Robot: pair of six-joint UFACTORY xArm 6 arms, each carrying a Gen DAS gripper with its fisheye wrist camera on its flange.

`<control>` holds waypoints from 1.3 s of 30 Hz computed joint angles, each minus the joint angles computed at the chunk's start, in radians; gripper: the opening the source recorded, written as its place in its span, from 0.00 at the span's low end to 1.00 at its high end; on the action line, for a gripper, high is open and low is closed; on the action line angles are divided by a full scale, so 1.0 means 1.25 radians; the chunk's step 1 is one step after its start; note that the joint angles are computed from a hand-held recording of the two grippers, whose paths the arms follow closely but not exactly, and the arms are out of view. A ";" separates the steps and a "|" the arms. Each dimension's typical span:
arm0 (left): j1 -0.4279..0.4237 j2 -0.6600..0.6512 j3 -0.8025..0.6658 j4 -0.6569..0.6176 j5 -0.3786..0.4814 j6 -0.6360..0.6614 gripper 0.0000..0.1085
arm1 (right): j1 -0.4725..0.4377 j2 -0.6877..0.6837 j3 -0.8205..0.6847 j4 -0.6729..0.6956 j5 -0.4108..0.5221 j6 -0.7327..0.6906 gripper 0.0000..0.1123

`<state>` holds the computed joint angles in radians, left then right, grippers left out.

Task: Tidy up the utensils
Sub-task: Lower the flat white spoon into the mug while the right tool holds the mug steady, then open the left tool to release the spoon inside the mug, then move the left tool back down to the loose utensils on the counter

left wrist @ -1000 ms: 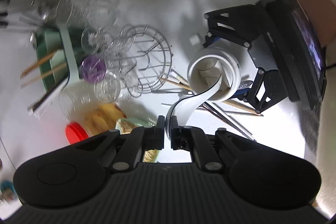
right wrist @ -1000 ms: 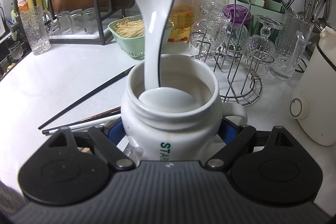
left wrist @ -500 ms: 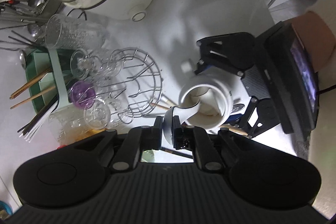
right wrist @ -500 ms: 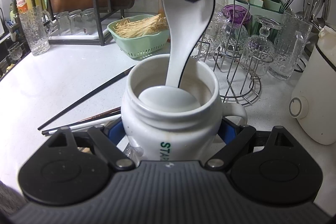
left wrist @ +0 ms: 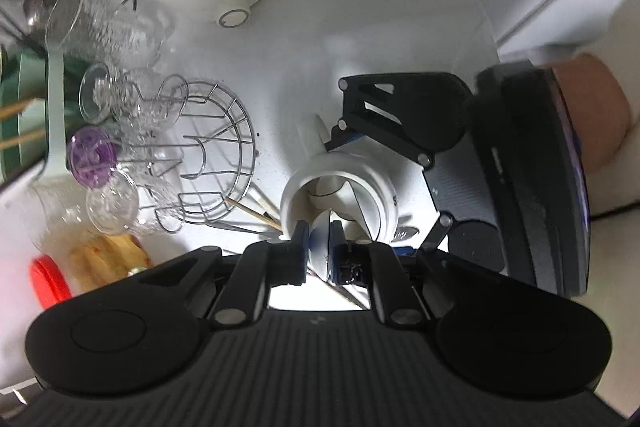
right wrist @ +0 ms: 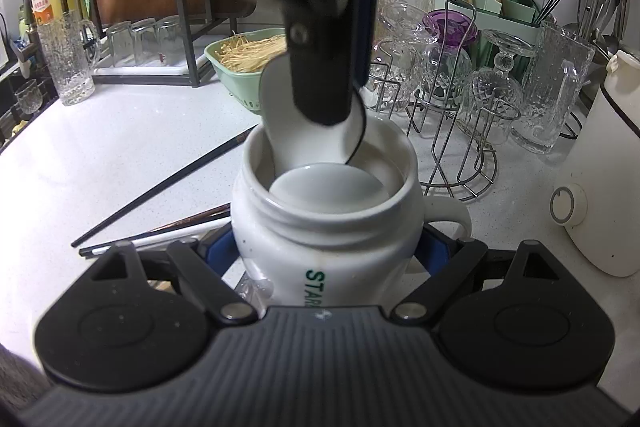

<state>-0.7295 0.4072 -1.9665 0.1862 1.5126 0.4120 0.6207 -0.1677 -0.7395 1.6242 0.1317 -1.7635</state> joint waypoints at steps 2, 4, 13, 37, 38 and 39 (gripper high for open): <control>0.006 -0.003 0.007 -0.008 -0.010 -0.022 0.11 | 0.000 0.000 0.000 0.003 0.000 -0.002 0.82; 0.013 -0.010 0.016 -0.017 -0.020 -0.037 0.11 | 0.000 0.000 0.000 0.004 0.000 -0.003 0.82; 0.055 -0.045 0.053 -0.093 -0.067 -0.136 0.24 | 0.003 0.001 0.000 -0.011 -0.005 0.009 0.82; 0.139 -0.395 0.497 -0.139 -0.436 -0.531 0.27 | 0.007 0.000 0.009 -0.106 -0.011 0.106 0.82; 0.141 -0.413 0.520 -0.137 -0.450 -0.549 0.27 | 0.008 0.000 0.010 -0.117 -0.012 0.117 0.82; 0.143 -0.430 0.544 -0.135 -0.463 -0.569 0.27 | 0.008 0.000 0.010 -0.126 -0.012 0.127 0.82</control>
<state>-0.5503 -0.1302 -1.2867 0.0168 0.9333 -0.2998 0.6309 -0.1683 -0.7267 1.4664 0.1164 -1.6052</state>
